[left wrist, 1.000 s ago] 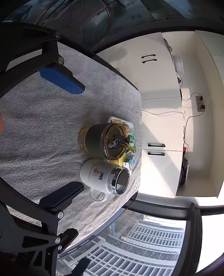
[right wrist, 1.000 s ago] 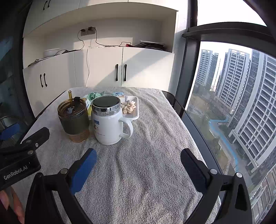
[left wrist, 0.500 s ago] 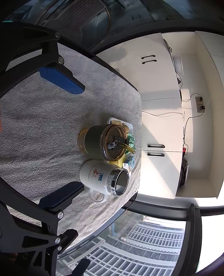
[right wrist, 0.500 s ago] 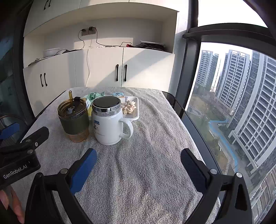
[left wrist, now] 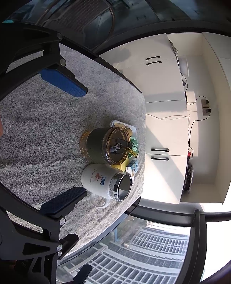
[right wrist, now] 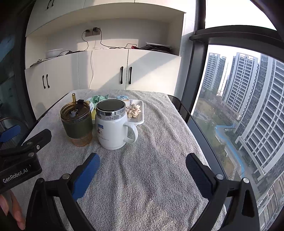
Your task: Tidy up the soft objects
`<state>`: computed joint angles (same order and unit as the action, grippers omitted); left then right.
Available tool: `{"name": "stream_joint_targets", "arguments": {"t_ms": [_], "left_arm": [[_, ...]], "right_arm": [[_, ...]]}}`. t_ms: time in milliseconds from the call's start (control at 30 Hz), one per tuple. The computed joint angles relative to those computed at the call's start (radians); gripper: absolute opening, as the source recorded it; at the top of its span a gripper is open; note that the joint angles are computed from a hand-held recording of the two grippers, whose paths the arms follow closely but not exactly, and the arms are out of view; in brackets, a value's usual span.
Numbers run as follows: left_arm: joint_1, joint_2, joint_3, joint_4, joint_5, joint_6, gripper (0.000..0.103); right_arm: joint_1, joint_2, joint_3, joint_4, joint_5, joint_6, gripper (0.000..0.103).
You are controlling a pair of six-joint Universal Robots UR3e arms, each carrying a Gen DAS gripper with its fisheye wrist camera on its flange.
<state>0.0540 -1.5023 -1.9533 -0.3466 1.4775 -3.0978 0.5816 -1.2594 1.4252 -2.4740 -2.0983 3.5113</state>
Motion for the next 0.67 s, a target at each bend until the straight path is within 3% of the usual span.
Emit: {"name": "stream_joint_targets", "arguments": {"t_ms": [167, 467, 667], "left_arm": [[0.010, -0.004, 0.010, -0.026, -0.021, 0.008, 0.103], [-0.001, -0.007, -0.020, 0.068, 0.013, 0.007, 0.103], [-0.004, -0.013, -0.014, 0.065, 0.012, 0.010, 0.103]], "right_arm": [[-0.001, -0.004, 0.004, 0.000, 0.004, -0.006, 0.100], [-0.010, -0.012, 0.020, -0.010, 0.017, -0.021, 0.099], [-0.009, -0.013, 0.019, -0.011, 0.014, -0.026, 0.099]]}}
